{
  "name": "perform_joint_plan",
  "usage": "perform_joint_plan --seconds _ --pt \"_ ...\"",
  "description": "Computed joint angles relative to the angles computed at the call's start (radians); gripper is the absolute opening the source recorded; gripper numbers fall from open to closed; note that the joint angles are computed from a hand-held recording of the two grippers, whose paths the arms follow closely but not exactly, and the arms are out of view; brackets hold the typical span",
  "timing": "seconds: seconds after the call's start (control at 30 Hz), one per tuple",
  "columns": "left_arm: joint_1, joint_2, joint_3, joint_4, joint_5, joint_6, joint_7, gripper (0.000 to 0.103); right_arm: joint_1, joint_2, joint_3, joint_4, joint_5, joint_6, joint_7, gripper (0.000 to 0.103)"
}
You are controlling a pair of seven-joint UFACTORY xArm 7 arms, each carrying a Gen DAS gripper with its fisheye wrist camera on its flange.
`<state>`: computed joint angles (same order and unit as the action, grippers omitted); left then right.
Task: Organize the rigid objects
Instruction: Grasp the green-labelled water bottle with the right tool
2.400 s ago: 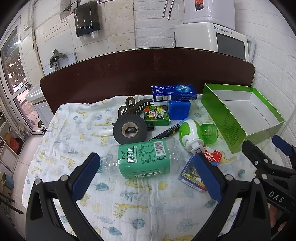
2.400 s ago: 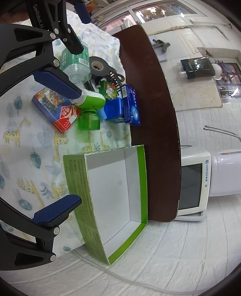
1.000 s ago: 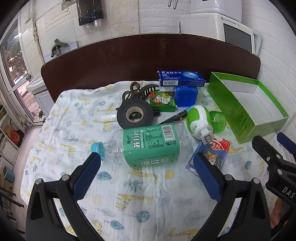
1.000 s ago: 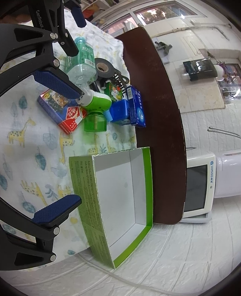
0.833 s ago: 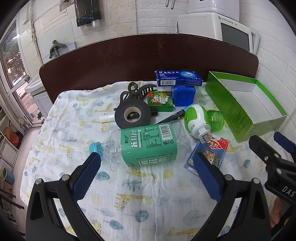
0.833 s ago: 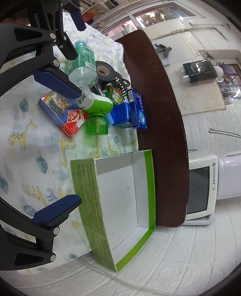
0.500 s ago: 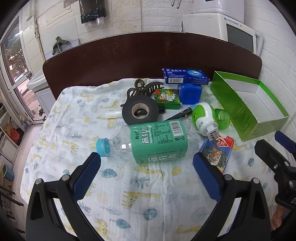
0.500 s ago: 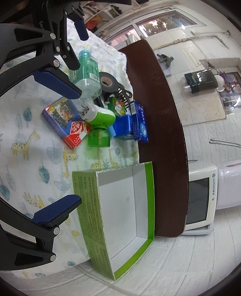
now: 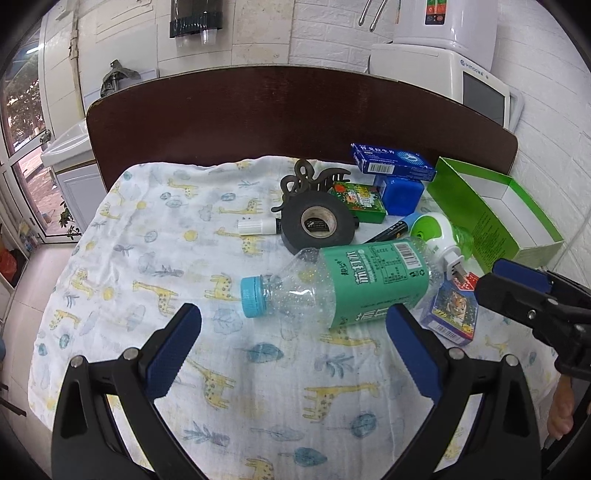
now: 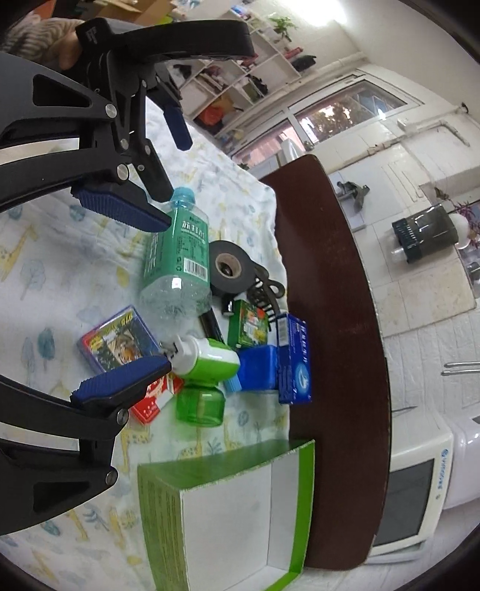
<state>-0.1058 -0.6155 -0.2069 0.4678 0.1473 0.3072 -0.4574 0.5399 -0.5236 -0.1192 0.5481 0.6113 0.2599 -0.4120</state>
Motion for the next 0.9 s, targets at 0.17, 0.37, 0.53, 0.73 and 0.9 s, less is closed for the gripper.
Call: perform_joint_plan --seconds 0.17,0.37,0.53,0.73,0.9 --pt "-0.031 0.052 0.068 -0.002 -0.041 -0.027 0.045 0.1 0.003 0.088 0.03 0.06 0.0 0.019 0.025 0.071" --pt "-0.158 0.086 0.198 -0.009 -0.164 -0.079 0.218 0.1 -0.036 0.174 0.054 0.14 0.053 0.091 0.045 0.071" --pt "-0.21 0.133 0.234 0.009 -0.251 -0.094 0.348 0.1 -0.096 0.239 0.103 0.195 0.063 0.127 0.065 0.071" --pt "-0.235 0.193 0.26 0.036 -0.341 -0.121 0.432 0.099 -0.149 0.297 0.144 0.245 0.074 0.179 0.076 0.071" --pt "-0.169 0.211 0.178 0.046 -0.333 -0.156 0.417 0.096 -0.171 0.324 0.162 0.268 0.102 0.221 0.051 0.071"
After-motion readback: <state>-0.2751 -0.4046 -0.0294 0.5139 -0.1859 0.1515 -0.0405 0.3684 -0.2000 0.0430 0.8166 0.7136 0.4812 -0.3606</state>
